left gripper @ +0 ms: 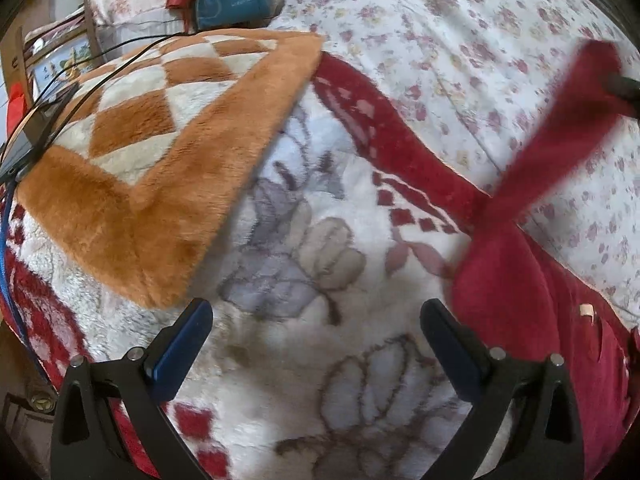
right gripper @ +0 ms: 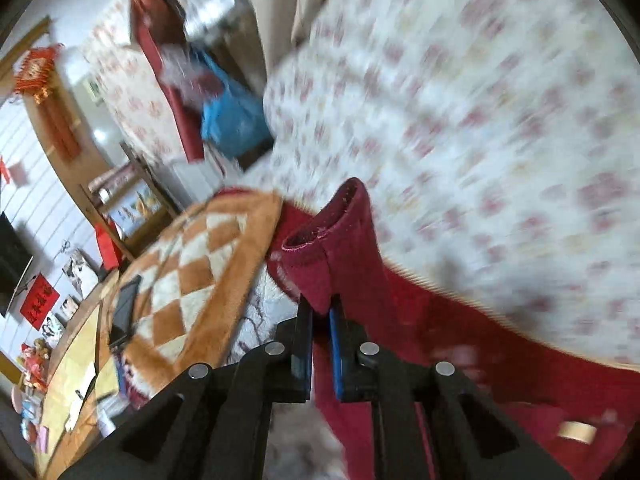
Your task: Fold small clothes
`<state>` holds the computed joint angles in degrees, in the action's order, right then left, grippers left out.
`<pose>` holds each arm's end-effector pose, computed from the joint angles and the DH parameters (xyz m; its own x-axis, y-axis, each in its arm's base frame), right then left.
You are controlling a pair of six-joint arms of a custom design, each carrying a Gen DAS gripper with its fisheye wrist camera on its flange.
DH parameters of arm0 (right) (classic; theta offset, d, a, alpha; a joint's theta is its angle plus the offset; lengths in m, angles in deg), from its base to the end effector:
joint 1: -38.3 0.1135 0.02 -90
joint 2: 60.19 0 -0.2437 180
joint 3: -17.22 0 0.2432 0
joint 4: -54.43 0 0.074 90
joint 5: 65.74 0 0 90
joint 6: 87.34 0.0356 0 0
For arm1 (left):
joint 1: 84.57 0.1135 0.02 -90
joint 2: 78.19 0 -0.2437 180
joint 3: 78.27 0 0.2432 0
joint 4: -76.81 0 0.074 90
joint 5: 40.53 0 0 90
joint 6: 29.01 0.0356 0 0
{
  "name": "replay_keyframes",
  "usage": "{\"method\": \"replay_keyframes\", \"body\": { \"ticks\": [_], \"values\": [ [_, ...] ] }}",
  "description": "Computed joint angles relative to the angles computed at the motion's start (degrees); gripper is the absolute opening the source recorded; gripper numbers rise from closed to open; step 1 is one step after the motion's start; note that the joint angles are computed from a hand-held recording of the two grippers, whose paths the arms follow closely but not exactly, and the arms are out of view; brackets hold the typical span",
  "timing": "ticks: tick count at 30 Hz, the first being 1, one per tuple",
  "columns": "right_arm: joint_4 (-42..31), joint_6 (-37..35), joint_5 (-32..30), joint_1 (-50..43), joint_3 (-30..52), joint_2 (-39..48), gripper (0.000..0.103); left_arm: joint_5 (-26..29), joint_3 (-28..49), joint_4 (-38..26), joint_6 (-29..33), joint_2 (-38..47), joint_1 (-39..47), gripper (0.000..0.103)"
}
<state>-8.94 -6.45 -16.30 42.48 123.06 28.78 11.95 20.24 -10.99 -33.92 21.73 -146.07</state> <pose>0.3154 0.0463 0.3544 -0.6349 -0.1670 -0.7544 -0.6100 0.7076 0.3567 0.1653 -0.2590 0.2453 -0.6496 -0.4596 -0.6056 -0.5347 0.8425 -0.0659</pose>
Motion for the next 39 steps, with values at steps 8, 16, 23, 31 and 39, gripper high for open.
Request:
{"method": "replay_keyframes", "body": {
  "ticks": [8, 16, 23, 31, 39],
  "values": [
    [-33.67, -31.25, -13.66, -42.42, 14.04, 6.13, 0.008, -2.55, 14.18, -4.8, 2.95, 10.71, -3.73, 0.103],
    [-12.33, -38.76, 8.03, -53.95, -8.02, 7.61, 0.01, -3.48, 29.71, -10.86, 9.88, 22.96, -6.05, 0.103],
    [-6.71, -33.73, 11.45, -55.76, -11.56, 5.26, 0.056, -1.18, 27.36, -8.07, 11.62, 22.61, -6.0, 0.103],
    [-13.26, -33.24, 2.07, -27.31, -17.51, -3.56, 0.067, 3.11, 22.3, 2.0, 18.4, 18.36, -6.56, 0.103],
    [-6.95, -24.31, 15.16, -0.62, -8.72, 15.49, 0.06, 8.39, 11.99, 13.77, 21.75, 13.89, -4.18, 0.103]
  ]
}}
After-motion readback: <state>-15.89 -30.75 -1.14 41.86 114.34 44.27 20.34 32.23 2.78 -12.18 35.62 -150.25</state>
